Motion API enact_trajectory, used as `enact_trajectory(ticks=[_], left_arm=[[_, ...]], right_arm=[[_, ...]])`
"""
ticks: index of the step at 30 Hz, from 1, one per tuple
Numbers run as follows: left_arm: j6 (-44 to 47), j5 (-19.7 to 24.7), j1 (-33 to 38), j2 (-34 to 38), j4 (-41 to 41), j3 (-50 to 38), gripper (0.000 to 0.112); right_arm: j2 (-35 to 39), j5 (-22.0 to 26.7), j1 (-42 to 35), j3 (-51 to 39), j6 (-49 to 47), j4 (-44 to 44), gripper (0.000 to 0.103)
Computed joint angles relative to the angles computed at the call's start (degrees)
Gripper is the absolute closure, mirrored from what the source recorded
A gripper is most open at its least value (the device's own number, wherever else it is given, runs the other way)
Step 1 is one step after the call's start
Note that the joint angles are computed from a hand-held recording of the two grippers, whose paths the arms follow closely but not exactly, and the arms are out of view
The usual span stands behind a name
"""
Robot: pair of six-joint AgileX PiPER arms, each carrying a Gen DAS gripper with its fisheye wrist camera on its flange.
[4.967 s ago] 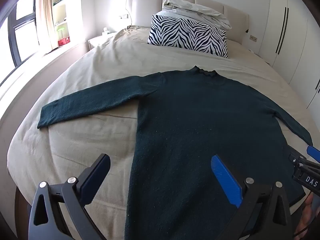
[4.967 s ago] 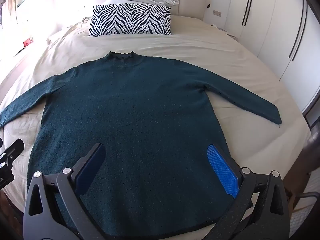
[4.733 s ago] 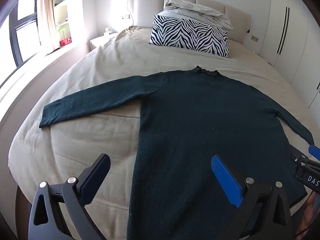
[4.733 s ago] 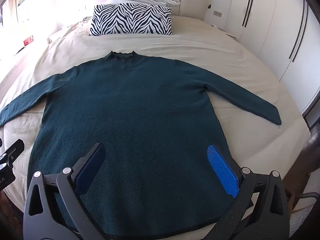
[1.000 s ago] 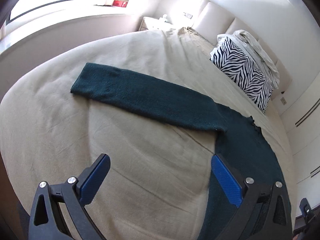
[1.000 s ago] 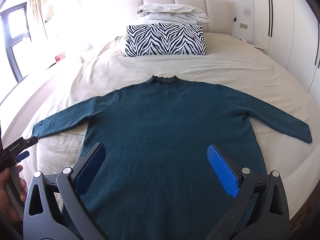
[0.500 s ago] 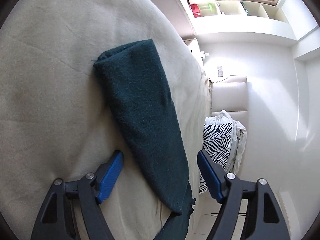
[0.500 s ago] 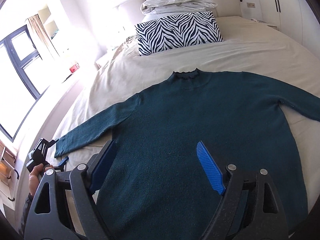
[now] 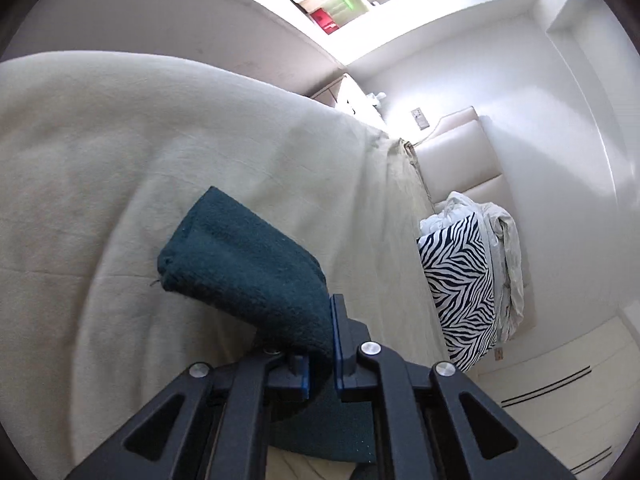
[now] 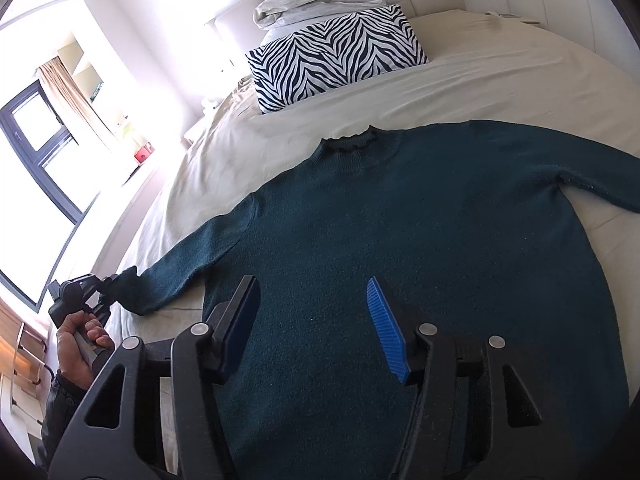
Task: Fold small clothes
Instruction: 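Fold the held sleeve across the sweater body with the left tool, release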
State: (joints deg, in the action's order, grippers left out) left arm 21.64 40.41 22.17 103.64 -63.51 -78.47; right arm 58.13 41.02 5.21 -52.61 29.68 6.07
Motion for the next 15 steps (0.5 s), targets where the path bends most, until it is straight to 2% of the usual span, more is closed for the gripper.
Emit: enact_trajectory(ticks=[2,5,8,10,11,13,15], left_arm=[[-3.12,-0.01,-8.30,-1.48,9.32,-4.70,0.104],[-6.62,-2.36,-24.37,-2.63,26.51,-8.77,0.104],[-11.08,-4.52,-39.71,0.31,43.69,-10.37,0.103],[-16.21,-5.65,-47.08,2.82,54.81,-9.68,0.100],[-18.08,-6.21,-49.33,3.33,57.91,-8.09,0.100],[-18.27,-7.12,-50.49,4.20,57.36,-6.00,0.094],[-16.04,-9.69,-49.89,2.87,53.74,-1.63,0.071]], right_arm=[[0.10,-0.12,-7.04,1.40,-10.21,9.48,0.057],[0.42,1.91,-18.80,3.11,-24.69,22.67,0.057],[3.58,7.42,-32.04,4.31,-40.13,37.43,0.057],[7.44,11.22,-38.17,4.58,-47.72,44.52,0.057],[10.15,13.54,-40.64,4.36,-50.78,47.34,0.056],[15.12,15.84,-42.39,3.78,-54.50,50.56,0.055],[20.02,16.68,-42.04,2.83,-57.85,53.63,0.055]])
